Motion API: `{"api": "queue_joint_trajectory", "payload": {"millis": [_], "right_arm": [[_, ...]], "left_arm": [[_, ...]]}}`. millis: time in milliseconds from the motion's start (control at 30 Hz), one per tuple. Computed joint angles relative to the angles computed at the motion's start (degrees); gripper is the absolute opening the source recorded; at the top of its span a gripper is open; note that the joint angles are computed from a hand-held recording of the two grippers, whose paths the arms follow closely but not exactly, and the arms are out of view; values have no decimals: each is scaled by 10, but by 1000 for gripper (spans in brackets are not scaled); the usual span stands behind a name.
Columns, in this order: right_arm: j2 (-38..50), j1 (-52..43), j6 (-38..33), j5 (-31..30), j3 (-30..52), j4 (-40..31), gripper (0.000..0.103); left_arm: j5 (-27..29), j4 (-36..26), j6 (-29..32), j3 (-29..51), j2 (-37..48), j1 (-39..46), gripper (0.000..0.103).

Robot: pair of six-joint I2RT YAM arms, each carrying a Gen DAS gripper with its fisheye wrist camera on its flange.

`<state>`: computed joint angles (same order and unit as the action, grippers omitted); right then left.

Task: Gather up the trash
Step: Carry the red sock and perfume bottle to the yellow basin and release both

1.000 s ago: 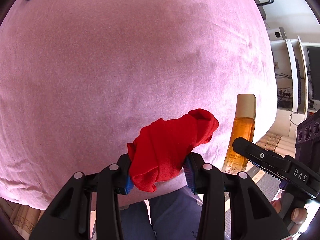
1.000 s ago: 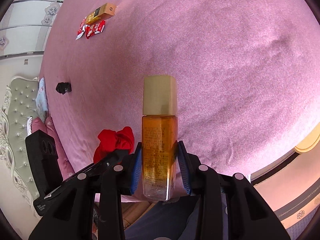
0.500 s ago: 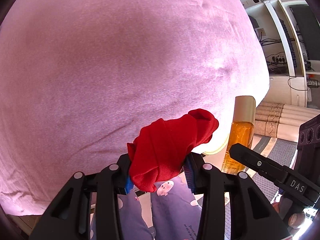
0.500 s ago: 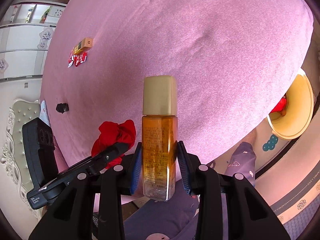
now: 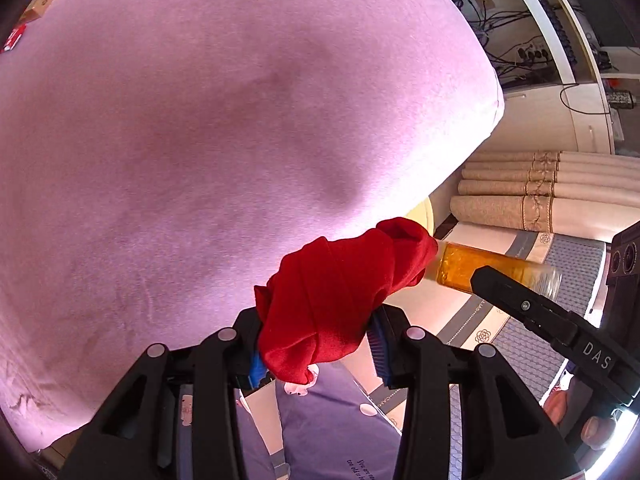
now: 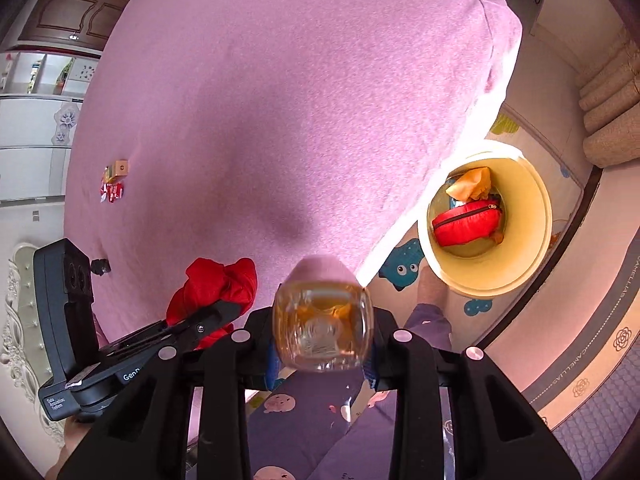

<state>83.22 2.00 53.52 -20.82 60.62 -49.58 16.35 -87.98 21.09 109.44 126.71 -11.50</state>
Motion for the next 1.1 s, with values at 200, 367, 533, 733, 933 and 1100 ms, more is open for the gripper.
{"api": "queue_joint_trajectory", "payload": {"millis": [200, 367, 533, 733, 933, 1100], "right_arm": [[-50, -103, -73, -23, -72, -12, 31], [-82, -196, -137, -37, -118, -31, 31], [-111, -287, -197, -38, -159, -58, 31], [-126, -398, -285, -35, -183, -98, 31], [-107, -472, -335, -45, -188, -121, 34], [-106, -494, -340, -53, -191, -121, 38]], "left_arm": [[9, 33, -48, -33, -4, -96, 41], [11, 51, -79, -38, 7, -169, 41], [13, 64, -101, -37, 24, -226, 41], [27, 65, -124, -13, 52, -292, 42], [9, 56, -124, 15, 70, -330, 68], [7, 43, -129, 32, 82, -327, 78]]}}
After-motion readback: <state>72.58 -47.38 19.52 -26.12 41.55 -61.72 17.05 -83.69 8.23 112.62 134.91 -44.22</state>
